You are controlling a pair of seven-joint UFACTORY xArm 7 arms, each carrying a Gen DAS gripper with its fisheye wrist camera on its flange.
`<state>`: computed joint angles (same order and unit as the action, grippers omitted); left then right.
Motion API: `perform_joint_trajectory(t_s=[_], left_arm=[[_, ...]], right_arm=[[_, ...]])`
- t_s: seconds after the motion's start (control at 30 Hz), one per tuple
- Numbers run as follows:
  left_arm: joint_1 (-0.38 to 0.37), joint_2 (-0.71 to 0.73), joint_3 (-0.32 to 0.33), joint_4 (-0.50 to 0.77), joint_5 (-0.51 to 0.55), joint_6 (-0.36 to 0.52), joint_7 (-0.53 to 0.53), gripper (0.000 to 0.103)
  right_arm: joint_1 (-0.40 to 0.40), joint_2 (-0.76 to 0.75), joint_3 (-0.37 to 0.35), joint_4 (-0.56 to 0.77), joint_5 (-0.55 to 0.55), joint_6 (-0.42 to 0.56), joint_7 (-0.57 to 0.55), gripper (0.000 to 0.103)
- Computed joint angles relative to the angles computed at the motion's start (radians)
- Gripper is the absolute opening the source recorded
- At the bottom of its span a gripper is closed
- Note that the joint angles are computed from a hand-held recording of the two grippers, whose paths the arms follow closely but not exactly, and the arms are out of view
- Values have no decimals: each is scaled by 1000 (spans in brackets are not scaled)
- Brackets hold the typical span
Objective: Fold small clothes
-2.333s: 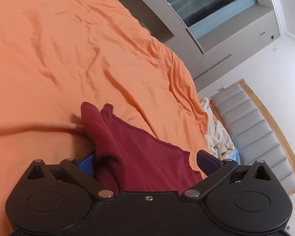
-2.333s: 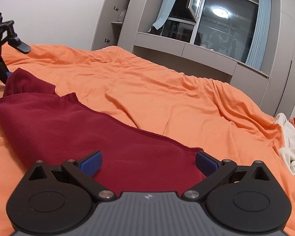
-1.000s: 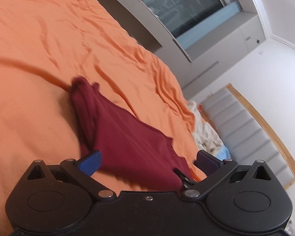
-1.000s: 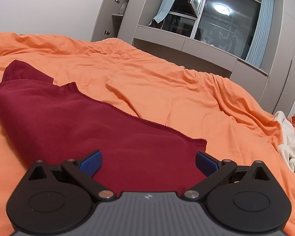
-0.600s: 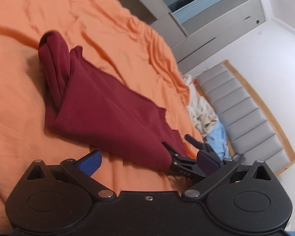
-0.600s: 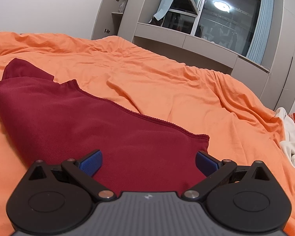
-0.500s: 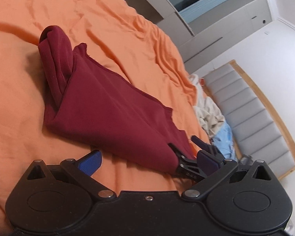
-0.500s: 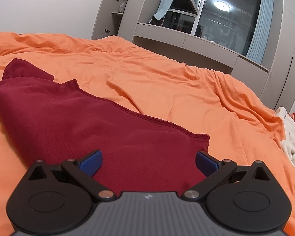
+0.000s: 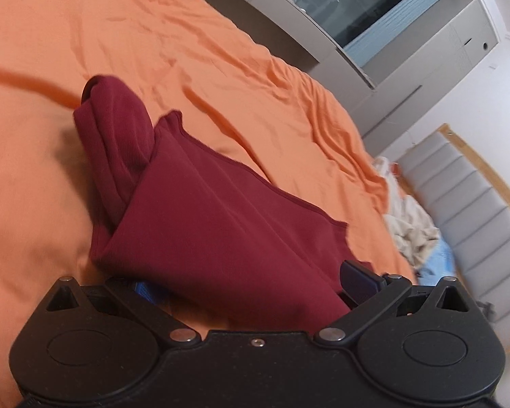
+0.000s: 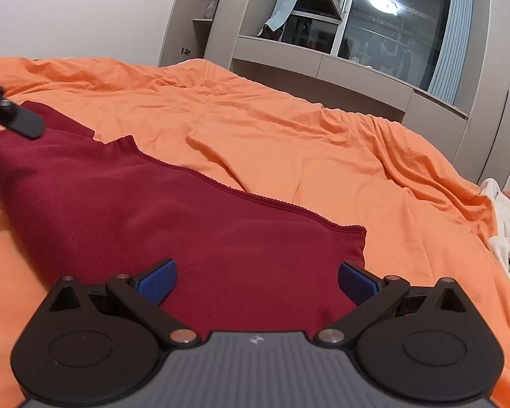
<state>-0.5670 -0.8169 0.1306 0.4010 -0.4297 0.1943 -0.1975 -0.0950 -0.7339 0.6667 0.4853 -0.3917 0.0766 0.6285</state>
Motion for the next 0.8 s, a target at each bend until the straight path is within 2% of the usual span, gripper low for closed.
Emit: perform_joint_trajectory(t_s=[0.1, 0.23, 0.4, 0.47, 0.63, 0.8], left_arm=[[35, 58, -31, 16, 15, -50, -29, 102], [20, 97, -10, 12, 6, -134, -69, 102], [-32, 66, 36, -35, 26, -221, -115, 102], [-36, 55, 42, -46, 50, -228, -129, 102], [-41, 44, 49, -62, 100, -240, -158, 102], [-3, 48, 11, -66, 144, -231, -186, 102]], right_arm=[[-2, -1, 4, 0, -2, 2, 3, 103], [-5, -7, 7, -1, -5, 4, 6, 103], [-115, -136, 124, -10, -33, -16, 65, 103], [-144, -170, 159, -3, -40, -26, 68, 103], [-154, -124, 193, 54, -28, -16, 53, 103], [-116, -24, 176, 86, 10, -30, 71, 103]])
